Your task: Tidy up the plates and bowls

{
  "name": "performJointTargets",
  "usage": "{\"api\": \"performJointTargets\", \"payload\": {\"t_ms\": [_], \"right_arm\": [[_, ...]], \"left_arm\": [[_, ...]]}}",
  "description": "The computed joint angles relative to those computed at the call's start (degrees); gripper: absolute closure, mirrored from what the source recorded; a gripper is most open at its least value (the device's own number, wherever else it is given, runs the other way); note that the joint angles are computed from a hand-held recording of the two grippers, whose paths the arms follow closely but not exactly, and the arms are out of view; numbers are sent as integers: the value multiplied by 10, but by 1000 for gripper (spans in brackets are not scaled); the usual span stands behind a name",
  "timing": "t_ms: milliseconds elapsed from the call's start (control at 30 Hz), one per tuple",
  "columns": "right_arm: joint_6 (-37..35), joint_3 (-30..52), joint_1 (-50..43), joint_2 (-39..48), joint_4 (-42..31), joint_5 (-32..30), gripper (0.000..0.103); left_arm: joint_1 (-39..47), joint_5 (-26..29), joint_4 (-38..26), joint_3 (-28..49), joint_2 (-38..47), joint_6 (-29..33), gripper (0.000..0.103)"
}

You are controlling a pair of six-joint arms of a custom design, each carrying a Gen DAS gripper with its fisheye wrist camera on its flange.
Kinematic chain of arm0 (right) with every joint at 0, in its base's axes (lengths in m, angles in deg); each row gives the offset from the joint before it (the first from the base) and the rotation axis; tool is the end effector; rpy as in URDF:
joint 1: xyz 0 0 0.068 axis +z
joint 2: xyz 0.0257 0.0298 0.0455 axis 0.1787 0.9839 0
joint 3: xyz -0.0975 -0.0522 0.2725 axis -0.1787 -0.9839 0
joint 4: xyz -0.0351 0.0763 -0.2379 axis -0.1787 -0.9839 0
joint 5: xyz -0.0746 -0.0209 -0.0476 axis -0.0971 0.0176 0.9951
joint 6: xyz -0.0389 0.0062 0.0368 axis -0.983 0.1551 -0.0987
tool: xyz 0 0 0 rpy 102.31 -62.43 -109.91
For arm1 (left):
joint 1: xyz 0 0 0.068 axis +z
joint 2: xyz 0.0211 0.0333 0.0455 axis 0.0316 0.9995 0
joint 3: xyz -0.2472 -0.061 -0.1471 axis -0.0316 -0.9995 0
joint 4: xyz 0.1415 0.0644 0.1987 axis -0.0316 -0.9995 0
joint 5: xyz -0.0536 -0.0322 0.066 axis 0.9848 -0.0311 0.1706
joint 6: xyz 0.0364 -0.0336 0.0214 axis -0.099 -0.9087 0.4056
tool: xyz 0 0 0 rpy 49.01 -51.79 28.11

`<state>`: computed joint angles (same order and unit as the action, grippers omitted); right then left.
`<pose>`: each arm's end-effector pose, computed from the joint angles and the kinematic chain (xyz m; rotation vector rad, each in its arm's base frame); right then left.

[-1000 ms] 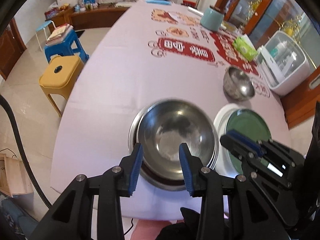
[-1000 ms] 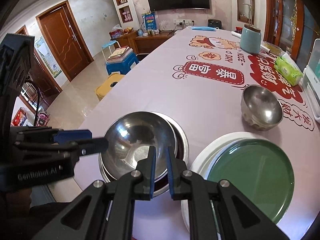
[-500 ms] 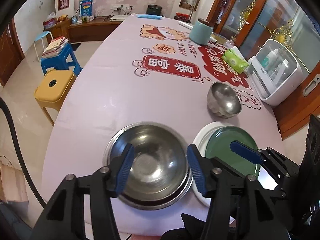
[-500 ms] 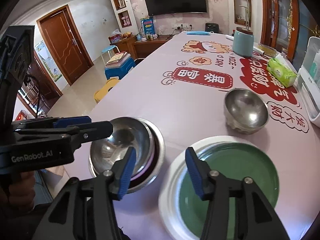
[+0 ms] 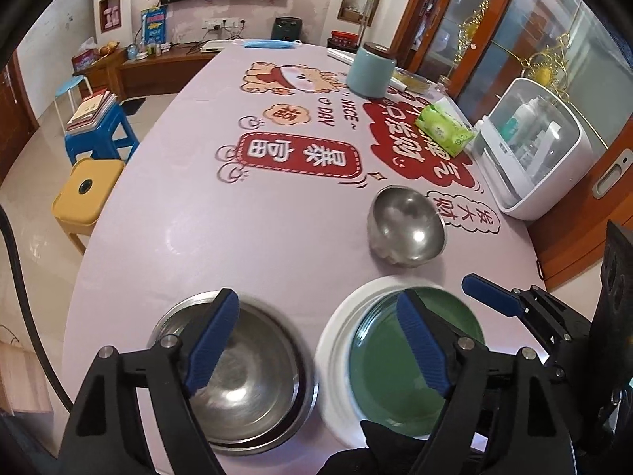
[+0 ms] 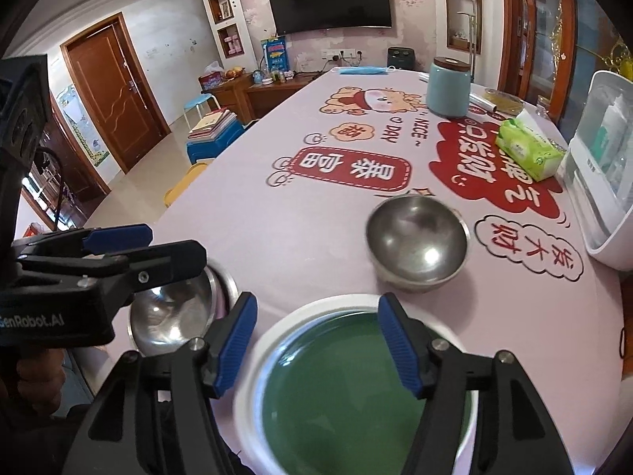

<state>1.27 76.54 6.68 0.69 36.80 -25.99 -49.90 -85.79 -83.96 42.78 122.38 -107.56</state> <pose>0.2065 0.0018 0.1885 -0.6268 2.4602 0.3731 0.1927 -0.2240 0.2017 -0.2721 2.5762 -0.2363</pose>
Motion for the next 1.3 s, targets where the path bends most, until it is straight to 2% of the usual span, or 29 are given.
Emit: {"api": "performJointTargets", "payload": {"t_ms": [233, 533, 800, 1033, 1200, 1267, 1300], "right_arm": [[0, 35, -56, 88, 12, -22, 39], [69, 83, -121, 214, 61, -63, 39], [115, 115, -133, 298, 98, -72, 39], [134, 135, -145, 345, 104, -88, 39], [147, 147, -153, 367, 103, -87, 42], [150, 152, -157, 375, 102, -89, 46], [152, 152, -158, 377, 105, -92, 46]], "left_arm": [[38, 33, 2, 66, 62, 58, 21], [94, 91, 28, 137, 160, 133, 21], [123, 137, 47, 203, 247, 191, 21], [138, 189, 50, 256, 316, 213, 21], [144, 208, 42, 282, 347, 217, 32], [146, 217, 42, 288, 356, 218, 43], [148, 221, 41, 292, 361, 219, 45]]}}
